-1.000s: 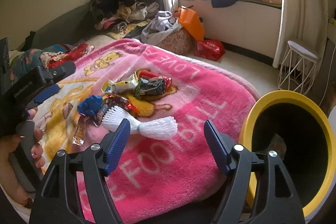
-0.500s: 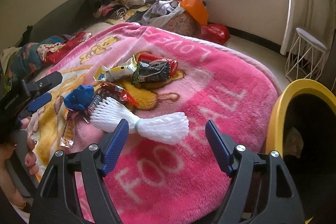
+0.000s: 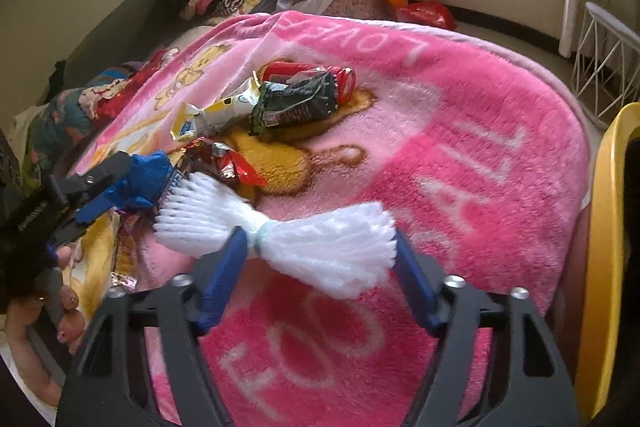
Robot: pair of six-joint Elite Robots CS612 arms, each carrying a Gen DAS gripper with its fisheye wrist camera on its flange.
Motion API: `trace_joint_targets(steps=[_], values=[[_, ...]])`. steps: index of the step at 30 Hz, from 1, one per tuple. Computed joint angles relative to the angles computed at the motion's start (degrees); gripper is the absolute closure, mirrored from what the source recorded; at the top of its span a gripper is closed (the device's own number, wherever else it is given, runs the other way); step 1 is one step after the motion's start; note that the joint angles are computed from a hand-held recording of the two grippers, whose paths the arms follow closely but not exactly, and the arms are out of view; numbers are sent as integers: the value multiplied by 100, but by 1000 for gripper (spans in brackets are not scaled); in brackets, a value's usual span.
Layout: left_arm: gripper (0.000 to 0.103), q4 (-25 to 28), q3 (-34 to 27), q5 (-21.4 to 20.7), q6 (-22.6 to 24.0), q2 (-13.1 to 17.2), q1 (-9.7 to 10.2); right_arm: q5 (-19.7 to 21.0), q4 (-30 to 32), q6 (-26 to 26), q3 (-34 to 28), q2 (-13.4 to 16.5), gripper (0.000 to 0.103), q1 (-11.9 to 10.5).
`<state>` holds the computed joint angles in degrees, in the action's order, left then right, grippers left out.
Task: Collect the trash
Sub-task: 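Grasp the white brush with the right tool while the left grasps the blue glove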
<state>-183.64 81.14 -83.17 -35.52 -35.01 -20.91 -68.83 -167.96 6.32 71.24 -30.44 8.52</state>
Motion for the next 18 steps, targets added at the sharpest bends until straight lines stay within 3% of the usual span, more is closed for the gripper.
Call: trace_joint_targets(steps=[4, 7, 11, 18], values=[[65, 36, -16, -97, 54, 12, -11, 214, -27, -152, 53, -23, 68, -22], [81, 73, -31, -162, 90, 14, -21, 212, -171, -245, 179, -78, 79, -22], [91, 0, -13, -204, 154, 5, -29, 209, -424, -244, 330, -142, 82, -18], [96, -270, 61, -260, 161, -51, -14, 171, -769, -213, 564, -269, 86, -44]])
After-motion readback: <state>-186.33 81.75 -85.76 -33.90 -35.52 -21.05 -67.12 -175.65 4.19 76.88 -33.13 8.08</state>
